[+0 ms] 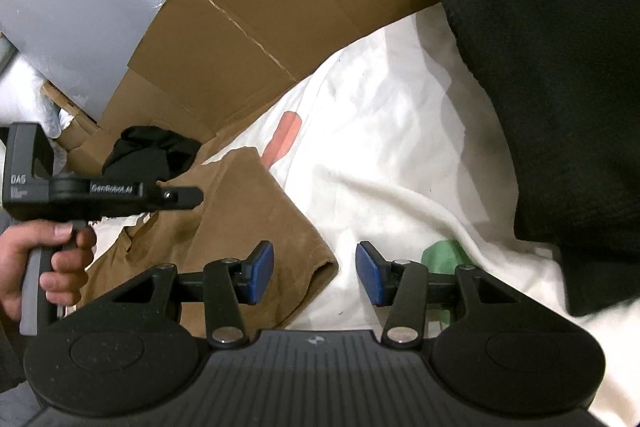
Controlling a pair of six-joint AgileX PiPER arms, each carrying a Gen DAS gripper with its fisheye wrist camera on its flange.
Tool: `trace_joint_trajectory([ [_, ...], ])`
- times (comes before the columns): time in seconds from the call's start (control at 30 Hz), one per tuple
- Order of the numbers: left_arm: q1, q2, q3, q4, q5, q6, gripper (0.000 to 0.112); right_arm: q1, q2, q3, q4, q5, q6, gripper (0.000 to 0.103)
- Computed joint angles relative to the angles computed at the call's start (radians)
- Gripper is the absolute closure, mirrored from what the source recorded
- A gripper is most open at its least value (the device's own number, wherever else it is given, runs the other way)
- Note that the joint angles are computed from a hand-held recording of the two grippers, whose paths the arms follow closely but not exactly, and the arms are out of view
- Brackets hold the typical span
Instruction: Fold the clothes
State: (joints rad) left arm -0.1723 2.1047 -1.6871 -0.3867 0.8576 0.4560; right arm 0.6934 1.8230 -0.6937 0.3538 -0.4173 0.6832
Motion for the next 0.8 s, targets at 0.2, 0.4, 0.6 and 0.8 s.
trace_joint_trajectory([
  [0.2, -0.022, 0.085, -0.121, 0.047, 0.043, -0.07, 0.103, -0.041, 0.018, -0.026, -0.184, 0.005, 0.14, 0.098],
  [0.4, -0.055, 0.144, -0.189, 0.093, 0.044, -0.119, 0.103, -0.087, -0.056, 0.048, -0.223, -0.122, 0.212, 0.099],
  [0.6, -0.076, 0.194, -0.248, 0.139, 0.045, -0.175, 0.105, -0.096, -0.072, 0.06, -0.272, -0.165, 0.261, 0.099],
  [0.8, -0.086, 0.23, -0.297, 0.151, 0.059, -0.187, 0.105, -0.099, -0.092, 0.035, -0.34, -0.17, 0.313, 0.1],
])
